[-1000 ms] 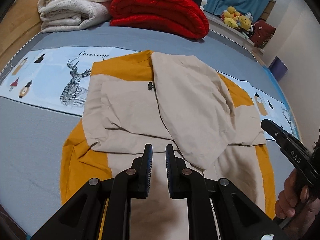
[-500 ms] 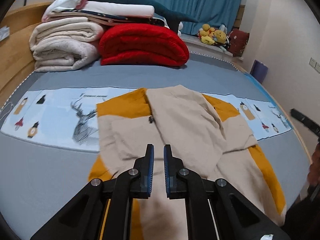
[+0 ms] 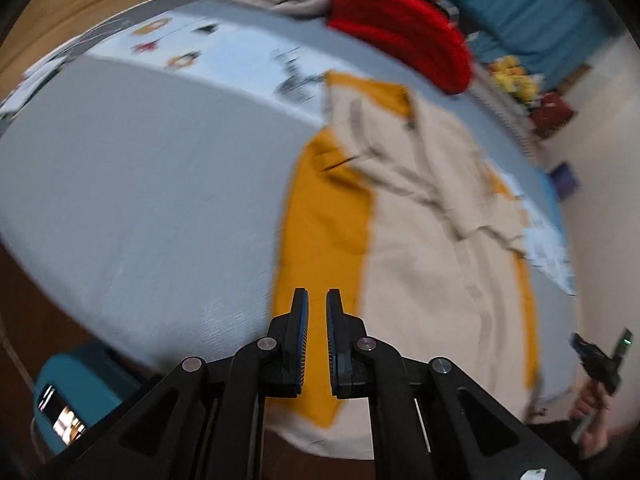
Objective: Fold large clothes
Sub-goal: 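Grasp the orange side edge of the jacket with both tools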
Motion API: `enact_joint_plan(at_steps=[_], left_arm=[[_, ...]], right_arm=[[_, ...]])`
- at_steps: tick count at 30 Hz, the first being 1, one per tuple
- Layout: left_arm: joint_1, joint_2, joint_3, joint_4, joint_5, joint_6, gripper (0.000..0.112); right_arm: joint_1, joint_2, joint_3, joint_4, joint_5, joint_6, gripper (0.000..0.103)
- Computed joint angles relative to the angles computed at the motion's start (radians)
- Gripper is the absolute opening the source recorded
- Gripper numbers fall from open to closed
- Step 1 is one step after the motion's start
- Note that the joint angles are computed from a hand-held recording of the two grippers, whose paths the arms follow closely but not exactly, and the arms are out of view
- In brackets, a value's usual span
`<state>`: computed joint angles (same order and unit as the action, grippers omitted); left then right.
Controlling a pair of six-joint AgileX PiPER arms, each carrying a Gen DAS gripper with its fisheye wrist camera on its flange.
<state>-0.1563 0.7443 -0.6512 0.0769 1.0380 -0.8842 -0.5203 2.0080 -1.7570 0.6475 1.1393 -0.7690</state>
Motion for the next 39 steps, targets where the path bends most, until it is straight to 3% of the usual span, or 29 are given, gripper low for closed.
enact_joint_plan(at_steps=[1, 3, 7, 12, 15, 21, 25, 26, 27, 29, 31, 33, 39], left_arm=[[0.012, 0.008, 0.018, -0.016, -0.001, 0.011, 0.007], [0.095, 0.037, 0.059, -0.126, -0.019, 0.130, 0.007], [0.088, 0.120, 0.096, -0.162, -0.040, 0.163, 0.008], [0.141, 0.210, 0.129, -0.250, -0.080, 0.266, 0.031], [0.099, 0.253, 0.140, -0.231, -0.091, 0.251, 0.036], [0.119, 0.303, 0.169, -0.252, -0.128, 0.272, 0.036], [0.021, 0.343, 0.165, -0.188, -0.148, 0.201, 0.036], [-0.006, 0.350, 0.161, -0.172, -0.148, 0.182, 0.034], [-0.025, 0.353, 0.160, -0.162, -0.145, 0.170, 0.025], [-0.037, 0.345, 0.162, -0.167, -0.143, 0.172, 0.014], [-0.044, 0.327, 0.163, -0.171, -0.137, 0.175, 0.009], [-0.067, 0.308, 0.156, -0.159, -0.125, 0.159, 0.006], [-0.178, 0.233, 0.103, -0.087, -0.072, 0.041, 0.001]], right_arm=[[-0.010, 0.027, -0.022, 0.003, 0.037, 0.008, 0.022], [0.004, 0.027, -0.003, -0.047, 0.003, -0.007, 0.022], [0.050, 0.054, -0.004, -0.162, 0.002, 0.018, 0.024], [0.117, 0.087, 0.026, -0.330, -0.021, 0.087, 0.028], [0.116, 0.103, 0.030, -0.373, -0.026, 0.117, 0.034], [0.101, 0.177, -0.028, -0.422, 0.043, 0.170, 0.040], [0.106, 0.188, -0.015, -0.458, 0.044, 0.171, 0.040], [0.106, 0.182, -0.006, -0.461, 0.038, 0.165, 0.040], [0.106, 0.179, -0.001, -0.464, 0.036, 0.162, 0.040], [0.106, 0.171, 0.014, -0.465, 0.028, 0.156, 0.034], [0.117, 0.167, 0.019, -0.456, 0.030, 0.143, 0.014], [0.121, 0.146, 0.043, -0.438, 0.018, 0.116, 0.006], [0.097, 0.086, 0.075, -0.370, 0.024, 0.063, 0.003]])
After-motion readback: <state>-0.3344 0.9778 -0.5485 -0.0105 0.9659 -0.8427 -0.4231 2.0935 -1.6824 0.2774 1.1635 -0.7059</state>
